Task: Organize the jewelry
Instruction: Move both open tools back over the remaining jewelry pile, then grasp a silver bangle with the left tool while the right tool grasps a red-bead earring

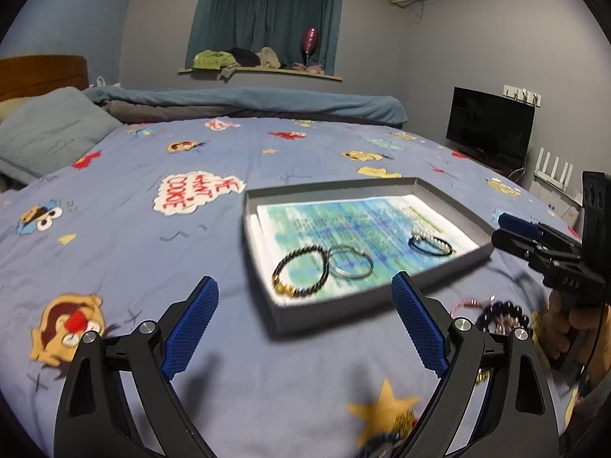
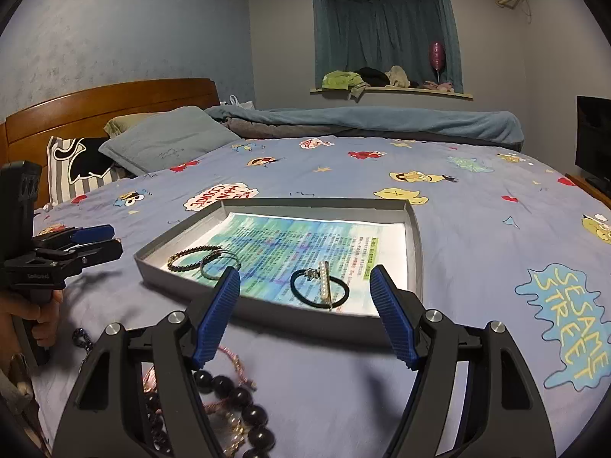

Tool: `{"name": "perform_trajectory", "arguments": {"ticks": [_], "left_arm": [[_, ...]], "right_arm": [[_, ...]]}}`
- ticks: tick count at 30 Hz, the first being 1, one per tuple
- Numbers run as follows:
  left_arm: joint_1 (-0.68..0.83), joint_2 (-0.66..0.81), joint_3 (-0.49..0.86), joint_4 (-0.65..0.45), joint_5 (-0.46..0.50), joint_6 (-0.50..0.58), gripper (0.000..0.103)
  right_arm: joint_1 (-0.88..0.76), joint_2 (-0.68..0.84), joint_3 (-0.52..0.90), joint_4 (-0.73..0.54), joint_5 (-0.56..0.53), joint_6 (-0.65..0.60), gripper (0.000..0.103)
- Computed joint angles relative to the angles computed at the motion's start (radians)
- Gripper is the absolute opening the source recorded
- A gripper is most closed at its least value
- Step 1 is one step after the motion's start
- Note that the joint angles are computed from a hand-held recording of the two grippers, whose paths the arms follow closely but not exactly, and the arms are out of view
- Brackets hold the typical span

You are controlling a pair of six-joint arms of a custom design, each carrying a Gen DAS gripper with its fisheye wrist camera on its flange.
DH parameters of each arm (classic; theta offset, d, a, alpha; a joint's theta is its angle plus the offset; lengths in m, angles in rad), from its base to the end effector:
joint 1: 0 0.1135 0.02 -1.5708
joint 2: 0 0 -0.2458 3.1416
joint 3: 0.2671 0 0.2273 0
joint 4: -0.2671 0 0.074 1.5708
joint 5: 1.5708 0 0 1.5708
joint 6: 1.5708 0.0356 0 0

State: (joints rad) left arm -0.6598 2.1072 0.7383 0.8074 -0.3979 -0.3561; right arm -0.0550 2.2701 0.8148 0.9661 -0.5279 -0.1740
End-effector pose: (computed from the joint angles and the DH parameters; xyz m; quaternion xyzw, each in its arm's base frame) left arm 0.2761 -0.1968 0.0651 0.0353 0.8627 -0.0794 0.4983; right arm 0.3560 -0.0016 0.0415 -0.1833 0.8182 0.1654 0.5193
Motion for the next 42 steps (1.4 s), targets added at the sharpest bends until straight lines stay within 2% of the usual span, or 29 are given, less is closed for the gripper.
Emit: {"name": "perform_trajectory", "arguments": {"ticks": [11,17,21,26,34,42], "left_arm": [[-0.07,-0.029,-0.183,0.125,-0.07,-0.038,0.091],[-0.122,-0.025,-0.245,0.149,-0.11,-0.046,0.081],[-0.146,-0.025,-0.292,0.187,-0.109,-0.044,0.07],[-0.217,-0.005,-0.325,0.262,-0.111,-0.01,0.069],[-0.318,0.046,-0.204,0.133,-0.11,0.017,0.069],[-0.293,0.097,-0.083,-0.037,-0.079,-0.019,0.069]], "right_arm": [[-0.024,-0.02,-0.103,0.084,-0.026,0.007,0.07],[-0.035,-0.035,-0.175,0.146,-0.049,0.008,0.07],[-0.029,-0.04,-0.206,0.165,-0.045,-0.007,0.07],[-0.037,-0.04,-0.219,0.17,-0.054,0.002,0.07],[-0.055,-0.036,-0.217,0.156,-0.075,0.011,0.07],[-0.06,-0.038,-0.23,0.159,-0.084,-0.008,0.07]]}}
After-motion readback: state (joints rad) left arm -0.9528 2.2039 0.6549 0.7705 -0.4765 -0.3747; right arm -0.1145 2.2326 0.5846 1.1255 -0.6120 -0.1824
